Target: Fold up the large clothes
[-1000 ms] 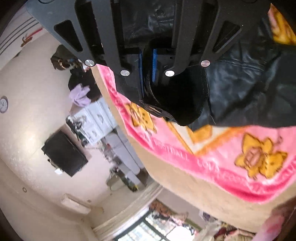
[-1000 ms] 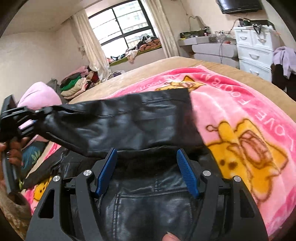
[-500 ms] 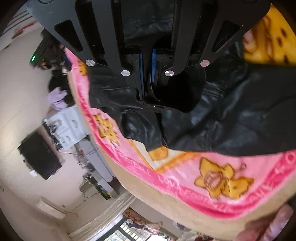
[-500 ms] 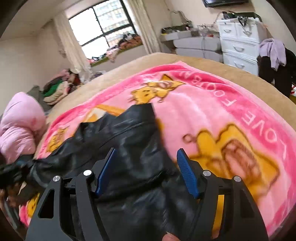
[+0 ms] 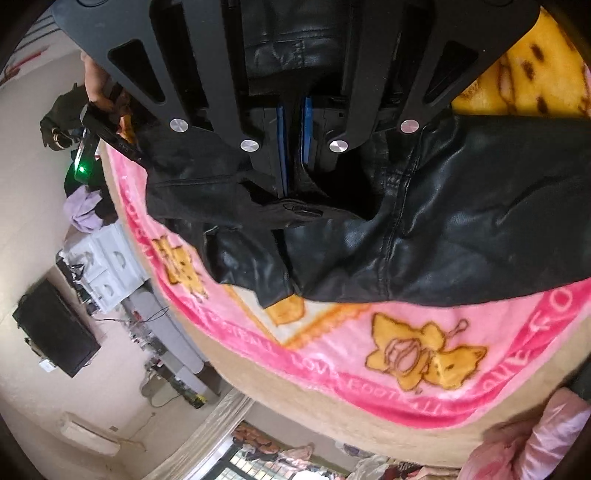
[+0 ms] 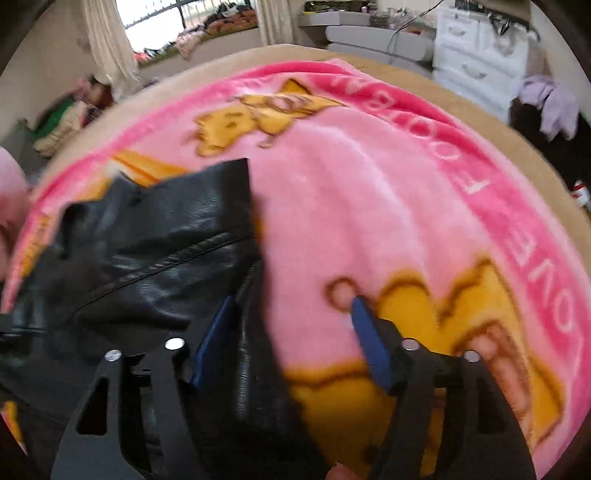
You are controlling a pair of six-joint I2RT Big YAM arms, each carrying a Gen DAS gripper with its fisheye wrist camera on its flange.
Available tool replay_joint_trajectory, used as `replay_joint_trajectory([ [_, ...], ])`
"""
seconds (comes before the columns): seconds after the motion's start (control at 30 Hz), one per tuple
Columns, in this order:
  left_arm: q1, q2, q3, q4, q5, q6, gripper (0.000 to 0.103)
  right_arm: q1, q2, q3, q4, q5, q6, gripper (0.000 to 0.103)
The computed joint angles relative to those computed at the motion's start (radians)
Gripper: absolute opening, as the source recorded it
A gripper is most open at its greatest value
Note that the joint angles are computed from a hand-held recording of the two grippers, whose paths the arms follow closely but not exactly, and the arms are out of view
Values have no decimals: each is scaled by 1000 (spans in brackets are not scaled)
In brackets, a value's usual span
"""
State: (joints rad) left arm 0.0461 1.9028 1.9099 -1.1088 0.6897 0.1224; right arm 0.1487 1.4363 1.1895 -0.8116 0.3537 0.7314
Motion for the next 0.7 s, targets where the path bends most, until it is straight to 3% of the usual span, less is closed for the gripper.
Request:
replay_joint_trajectory([
  [0.13,-1,57,48,-69,-53,-14,4,-5,-3,-7,0,-8,12,69],
  [0.23,10,76,78,-109,-24,-32,9,28,-56,-31,36,32,-13,69],
  [0.33,18,35,51,-55,-28,-31,12,74,-122,-69,91,42,-37,71],
  [0.43,24,-27,-6,48,-64,-38,24,117,-147,-68,122,42,-70,71],
  [0.53,18,-80,-53,137,-106,-18,24,159,-148,-56,160,17,-126,71],
  [0.7,-25,-92,-87,105,-136,84,24,210,-111,-26,188,-25,-185,73],
])
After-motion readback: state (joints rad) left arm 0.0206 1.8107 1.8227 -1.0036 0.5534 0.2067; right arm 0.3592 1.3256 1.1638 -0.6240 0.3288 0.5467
